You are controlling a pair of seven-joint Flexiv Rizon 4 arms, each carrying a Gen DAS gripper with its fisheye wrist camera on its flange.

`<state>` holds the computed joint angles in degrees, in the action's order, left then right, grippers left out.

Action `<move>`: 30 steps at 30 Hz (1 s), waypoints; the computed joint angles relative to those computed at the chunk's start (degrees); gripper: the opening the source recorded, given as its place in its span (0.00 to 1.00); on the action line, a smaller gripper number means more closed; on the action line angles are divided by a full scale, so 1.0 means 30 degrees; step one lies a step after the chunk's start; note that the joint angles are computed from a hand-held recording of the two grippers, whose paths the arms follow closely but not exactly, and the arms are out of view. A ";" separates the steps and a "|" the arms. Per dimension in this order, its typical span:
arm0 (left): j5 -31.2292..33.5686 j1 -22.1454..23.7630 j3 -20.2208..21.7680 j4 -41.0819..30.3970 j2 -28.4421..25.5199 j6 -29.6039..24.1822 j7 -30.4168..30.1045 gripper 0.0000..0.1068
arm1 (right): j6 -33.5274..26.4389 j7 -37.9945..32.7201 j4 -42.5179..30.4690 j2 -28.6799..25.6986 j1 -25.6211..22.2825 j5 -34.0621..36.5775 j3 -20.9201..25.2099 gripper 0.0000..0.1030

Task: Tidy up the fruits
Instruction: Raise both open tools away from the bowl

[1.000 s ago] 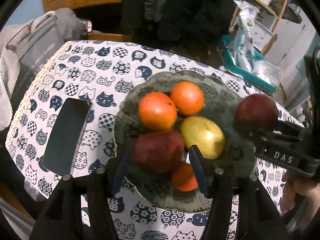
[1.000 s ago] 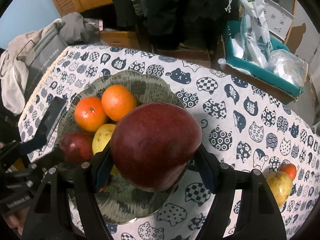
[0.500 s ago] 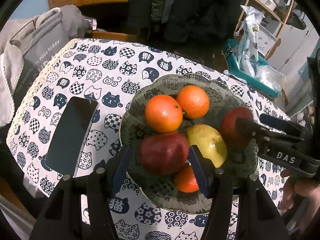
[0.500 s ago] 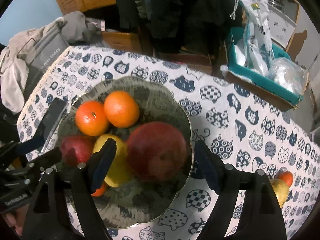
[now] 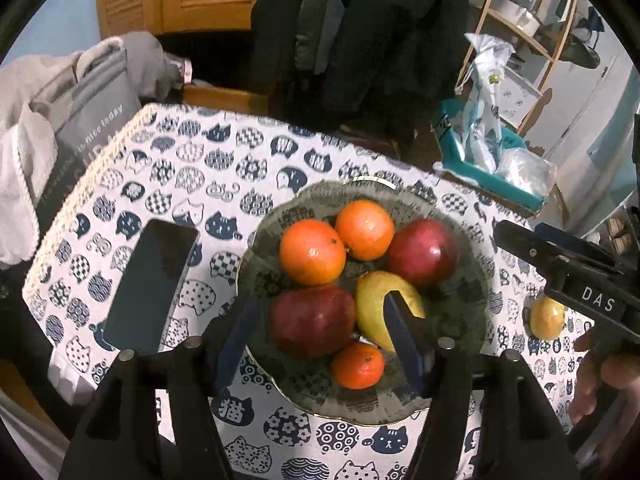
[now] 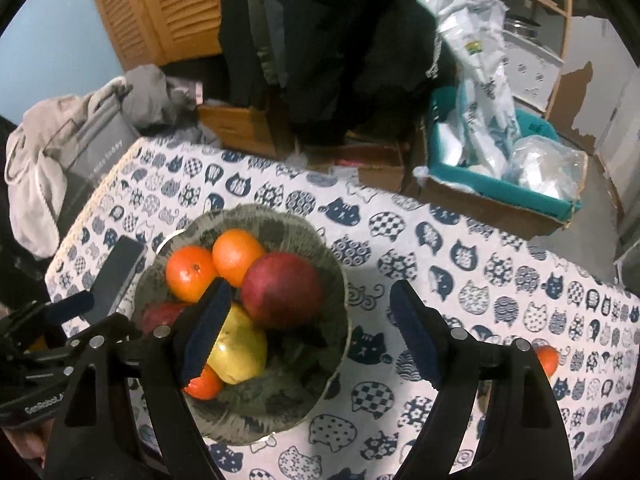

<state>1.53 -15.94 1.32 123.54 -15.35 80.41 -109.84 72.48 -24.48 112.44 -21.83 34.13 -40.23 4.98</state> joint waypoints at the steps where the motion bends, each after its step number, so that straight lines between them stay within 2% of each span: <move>1: 0.0234 -0.0168 0.0174 -0.0097 0.0107 -0.0048 -0.0178 0.64 | 0.0052 0.0256 0.0161 0.0211 0.0095 -0.0292 -0.0202 0.80; 3: 0.0412 -0.0264 0.0172 -0.0186 0.0364 0.0033 -0.0317 0.64 | -0.0017 0.0983 0.0521 0.0728 0.0258 -0.1151 -0.0588 0.80; 6: 0.0699 -0.0414 0.0169 -0.0308 0.0679 0.0269 -0.0576 0.71 | -0.0248 0.1998 0.1006 0.1539 0.0118 -0.2454 -0.0736 0.80; 12: 0.3245 -0.1389 0.0939 -0.1286 0.1066 -0.0217 -0.2132 0.75 | -0.0768 0.3984 0.1799 0.3043 -0.0875 -0.5078 -0.0202 0.82; 15: 0.4097 -0.1430 0.0839 -0.1516 0.1318 -0.0402 -0.2717 0.75 | -0.1132 0.4710 0.2200 0.3856 -0.1473 -0.6227 0.0263 0.83; 21: 0.5371 -0.1469 0.0560 -0.1784 0.1960 -0.0504 -0.3837 0.77 | -0.1871 0.5381 0.2871 0.5383 -0.2562 -0.7255 0.1328 0.83; 23: 0.6416 -0.1645 0.0696 -0.2050 0.2194 -0.0607 -0.4856 0.83 | -0.2061 0.5682 0.3114 0.5903 -0.2866 -0.7596 0.1589 0.83; 26: 0.7780 -0.1707 0.0594 -0.2386 0.2600 -0.0915 -0.6120 0.84 | -0.2300 0.5751 0.3431 0.6559 -0.3313 -0.7775 0.1951 0.83; 30: 0.8120 -0.1347 -0.0021 -0.2483 0.2953 -0.1080 -0.6430 0.84 | -0.2431 0.5816 0.3918 0.7412 -0.3838 -0.7658 0.2371 0.83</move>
<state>25.89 -19.98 1.26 116.09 -6.49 77.17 -129.13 65.19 -7.03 124.20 0.41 22.62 -63.20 12.09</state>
